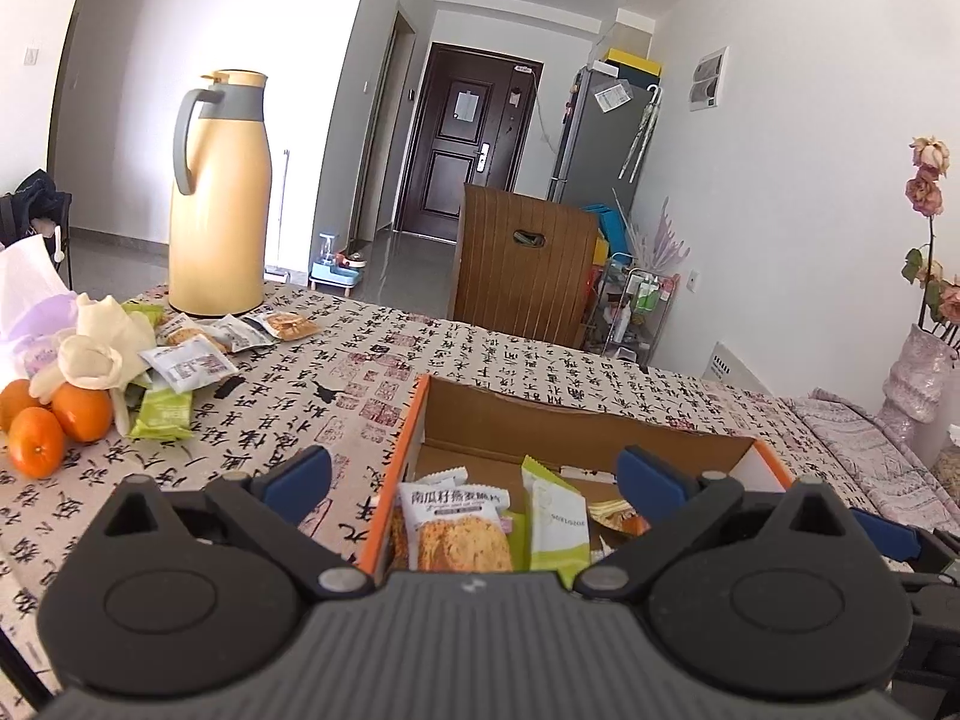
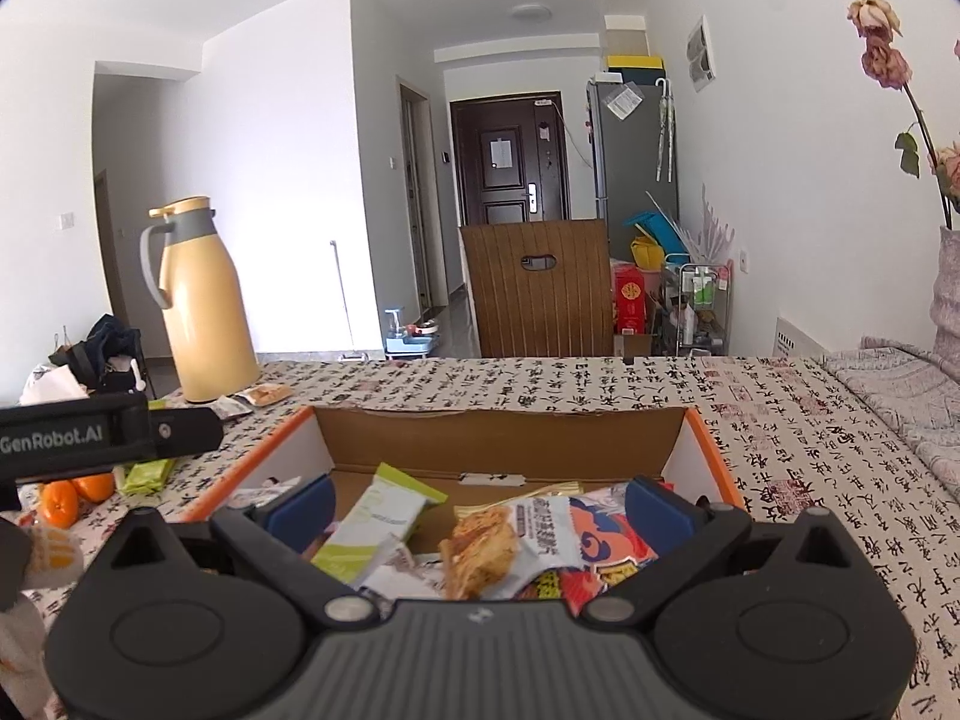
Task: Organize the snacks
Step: 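Move both tools back toward the remaining packets beside the box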
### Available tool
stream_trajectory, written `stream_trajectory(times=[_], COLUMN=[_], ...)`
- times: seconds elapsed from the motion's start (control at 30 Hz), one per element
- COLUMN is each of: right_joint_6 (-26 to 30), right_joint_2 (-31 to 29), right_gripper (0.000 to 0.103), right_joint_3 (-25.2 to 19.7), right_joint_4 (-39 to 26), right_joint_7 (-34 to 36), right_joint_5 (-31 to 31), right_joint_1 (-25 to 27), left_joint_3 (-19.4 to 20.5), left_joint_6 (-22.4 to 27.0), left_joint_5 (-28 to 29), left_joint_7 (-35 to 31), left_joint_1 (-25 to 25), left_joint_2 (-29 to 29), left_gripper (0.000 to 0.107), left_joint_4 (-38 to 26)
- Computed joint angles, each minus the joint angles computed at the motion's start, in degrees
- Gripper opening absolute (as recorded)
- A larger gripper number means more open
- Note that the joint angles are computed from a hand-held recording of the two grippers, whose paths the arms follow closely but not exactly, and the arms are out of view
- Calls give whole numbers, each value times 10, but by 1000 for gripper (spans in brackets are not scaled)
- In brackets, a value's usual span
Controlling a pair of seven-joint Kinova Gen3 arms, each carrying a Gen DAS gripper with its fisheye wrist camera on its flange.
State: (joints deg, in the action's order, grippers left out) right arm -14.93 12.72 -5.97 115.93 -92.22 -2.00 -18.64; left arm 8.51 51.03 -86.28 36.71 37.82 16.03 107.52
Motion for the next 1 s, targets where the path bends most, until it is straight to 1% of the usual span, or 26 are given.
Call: stream_trajectory(times=[0.2, 0.33, 0.47, 0.73, 0.93, 1.0], right_joint_6=[2, 5, 8, 14, 25, 31], right_joint_2=[-33, -52, -69, -92, -106, -112], right_gripper=[103, 103, 103, 103, 103, 103], right_joint_3=[5, -3, -2, -13, -19, -20], right_joint_4=[41, 65, 87, 124, 150, 158], right_joint_7=[14, 11, 23, 9, -4, 5], right_joint_5=[-17, -15, -28, -12, 5, -5], right_joint_1=[-14, -10, -16, -5, 0, -4], left_joint_3=[14, 26, 35, 52, 63, 66], left_joint_6=[16, 27, 35, 41, 47, 44], left_joint_5=[23, 38, 51, 73, 81, 84], left_joint_7=[-1, -7, -8, -15, -2, 7], left_joint_1=[14, 23, 31, 45, 58, 60], left_joint_2=[-20, -30, -39, -50, -54, -57], left_gripper=[103, 103, 103, 103, 103, 103], left_joint_4=[26, 43, 57, 82, 113, 126])
